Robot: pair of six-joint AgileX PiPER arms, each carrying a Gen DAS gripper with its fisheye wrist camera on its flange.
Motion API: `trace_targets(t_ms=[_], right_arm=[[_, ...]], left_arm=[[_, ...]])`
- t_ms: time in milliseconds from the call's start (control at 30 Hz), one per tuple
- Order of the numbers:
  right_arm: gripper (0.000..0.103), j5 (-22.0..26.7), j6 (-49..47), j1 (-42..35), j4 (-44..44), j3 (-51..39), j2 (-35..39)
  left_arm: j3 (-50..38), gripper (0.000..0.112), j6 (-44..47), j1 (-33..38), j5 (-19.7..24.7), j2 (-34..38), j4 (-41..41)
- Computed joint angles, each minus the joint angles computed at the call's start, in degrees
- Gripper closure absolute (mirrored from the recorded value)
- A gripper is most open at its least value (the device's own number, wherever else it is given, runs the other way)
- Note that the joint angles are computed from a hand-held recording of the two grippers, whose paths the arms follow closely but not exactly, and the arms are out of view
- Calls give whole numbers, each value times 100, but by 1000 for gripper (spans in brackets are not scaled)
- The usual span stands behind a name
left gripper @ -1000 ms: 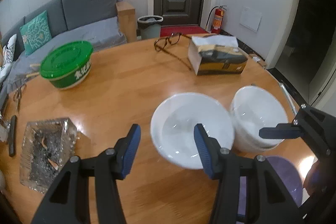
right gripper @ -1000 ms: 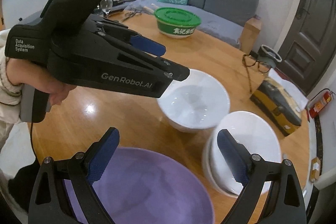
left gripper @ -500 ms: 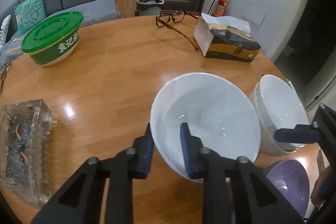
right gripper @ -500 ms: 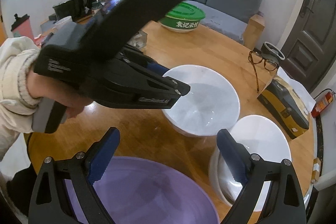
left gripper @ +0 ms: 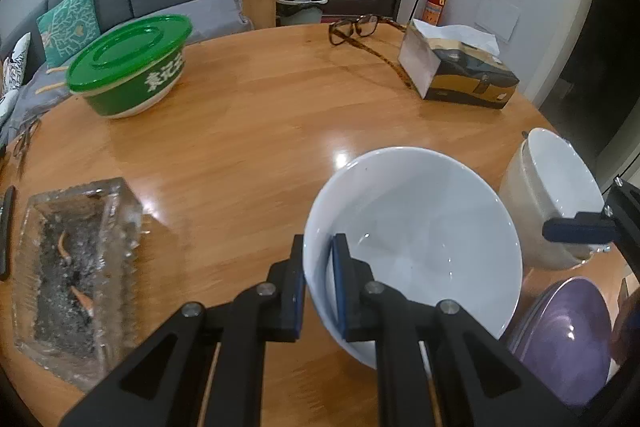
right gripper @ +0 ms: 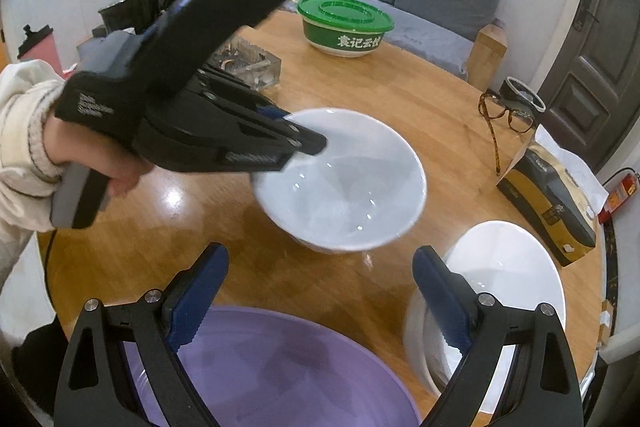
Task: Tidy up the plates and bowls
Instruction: 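Move the left gripper to the remaining white bowl and grasp its rim, then lift the white bowl with the left gripper and carry it over the nested bowls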
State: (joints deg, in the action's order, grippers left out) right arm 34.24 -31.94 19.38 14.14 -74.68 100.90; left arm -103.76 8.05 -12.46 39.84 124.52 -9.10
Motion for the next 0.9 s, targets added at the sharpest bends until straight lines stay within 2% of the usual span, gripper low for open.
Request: trace_targets(t_ms=[233,600,833,900], right_arm=[[13,95,123,113,-151,-356,351],[12,851,397,251,-454,-1589,1281],[12,906,420,260,-539,-1832,1503],[11,792,382,269,-533,-1756,1478]], left_arm=[[206,102,181,172,-63,-106,-205],[-4,102,410,219,26,160,-523],[51,102,417,219,-61,154,-515],[56,102,415,218,-68,154,-518]])
